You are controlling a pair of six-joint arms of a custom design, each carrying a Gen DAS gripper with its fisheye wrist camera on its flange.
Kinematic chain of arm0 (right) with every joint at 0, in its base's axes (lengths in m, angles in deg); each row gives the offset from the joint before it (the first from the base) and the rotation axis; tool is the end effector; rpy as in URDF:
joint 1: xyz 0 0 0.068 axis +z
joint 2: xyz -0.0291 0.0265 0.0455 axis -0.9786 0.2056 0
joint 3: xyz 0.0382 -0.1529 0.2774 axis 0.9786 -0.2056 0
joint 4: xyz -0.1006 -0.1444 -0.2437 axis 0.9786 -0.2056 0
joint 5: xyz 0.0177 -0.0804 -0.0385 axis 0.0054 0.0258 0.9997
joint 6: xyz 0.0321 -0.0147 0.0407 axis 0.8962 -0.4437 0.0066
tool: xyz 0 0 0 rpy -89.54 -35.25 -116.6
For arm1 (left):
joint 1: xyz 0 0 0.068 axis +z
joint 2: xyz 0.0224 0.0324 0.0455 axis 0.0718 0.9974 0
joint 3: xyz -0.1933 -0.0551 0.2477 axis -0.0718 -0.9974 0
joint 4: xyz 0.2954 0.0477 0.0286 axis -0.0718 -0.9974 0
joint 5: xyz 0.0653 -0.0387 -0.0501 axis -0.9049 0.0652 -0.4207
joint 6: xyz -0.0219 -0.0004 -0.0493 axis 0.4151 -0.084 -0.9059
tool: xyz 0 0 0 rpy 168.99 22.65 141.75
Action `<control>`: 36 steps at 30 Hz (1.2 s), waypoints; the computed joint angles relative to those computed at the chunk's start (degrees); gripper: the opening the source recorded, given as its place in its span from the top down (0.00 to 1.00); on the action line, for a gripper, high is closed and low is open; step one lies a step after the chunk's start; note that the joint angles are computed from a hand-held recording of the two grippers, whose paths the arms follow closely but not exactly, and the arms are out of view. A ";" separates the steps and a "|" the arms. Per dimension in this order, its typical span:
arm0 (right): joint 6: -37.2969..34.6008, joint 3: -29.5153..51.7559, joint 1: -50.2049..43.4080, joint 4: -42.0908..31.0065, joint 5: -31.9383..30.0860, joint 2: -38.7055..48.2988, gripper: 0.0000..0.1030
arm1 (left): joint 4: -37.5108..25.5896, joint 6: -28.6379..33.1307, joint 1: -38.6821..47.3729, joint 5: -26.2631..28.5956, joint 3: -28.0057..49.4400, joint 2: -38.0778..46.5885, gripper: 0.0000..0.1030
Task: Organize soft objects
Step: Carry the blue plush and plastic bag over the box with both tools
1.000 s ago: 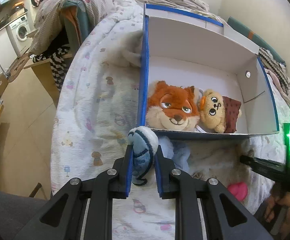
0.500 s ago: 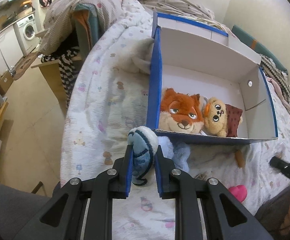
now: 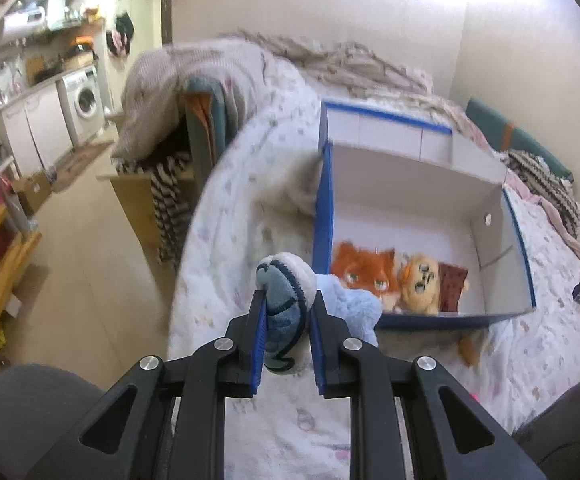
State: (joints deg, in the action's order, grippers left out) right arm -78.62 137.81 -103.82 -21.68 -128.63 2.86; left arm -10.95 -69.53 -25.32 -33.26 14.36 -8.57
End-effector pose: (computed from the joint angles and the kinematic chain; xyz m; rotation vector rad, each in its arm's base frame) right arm 0.2056 -0.0673 0.3666 -0.1546 2.2994 0.8673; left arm 0.1100 -0.0417 0.3862 -0.3880 2.3039 0.0886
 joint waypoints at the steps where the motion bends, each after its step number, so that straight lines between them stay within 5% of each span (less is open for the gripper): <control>1: 0.44 0.53 0.33 0.73 0.19 -0.21 0.73 | -0.58 -0.49 -1.10 -1.65 1.36 0.43 0.83; 10: 8.09 2.46 6.66 11.17 4.48 -0.50 0.73 | 4.10 5.47 -0.80 -5.98 11.22 8.46 0.83; 23: 16.93 2.96 11.55 24.24 9.36 7.66 0.73 | 18.77 14.93 6.76 0.44 12.27 22.68 0.83; 36: 17.73 1.77 18.91 30.68 18.42 18.62 0.73 | 25.68 16.41 10.32 2.03 13.64 38.72 0.82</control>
State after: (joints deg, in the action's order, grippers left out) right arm -60.89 139.59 -84.92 9.00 -110.21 21.48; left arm 14.74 -53.12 -15.01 -31.23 27.99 30.15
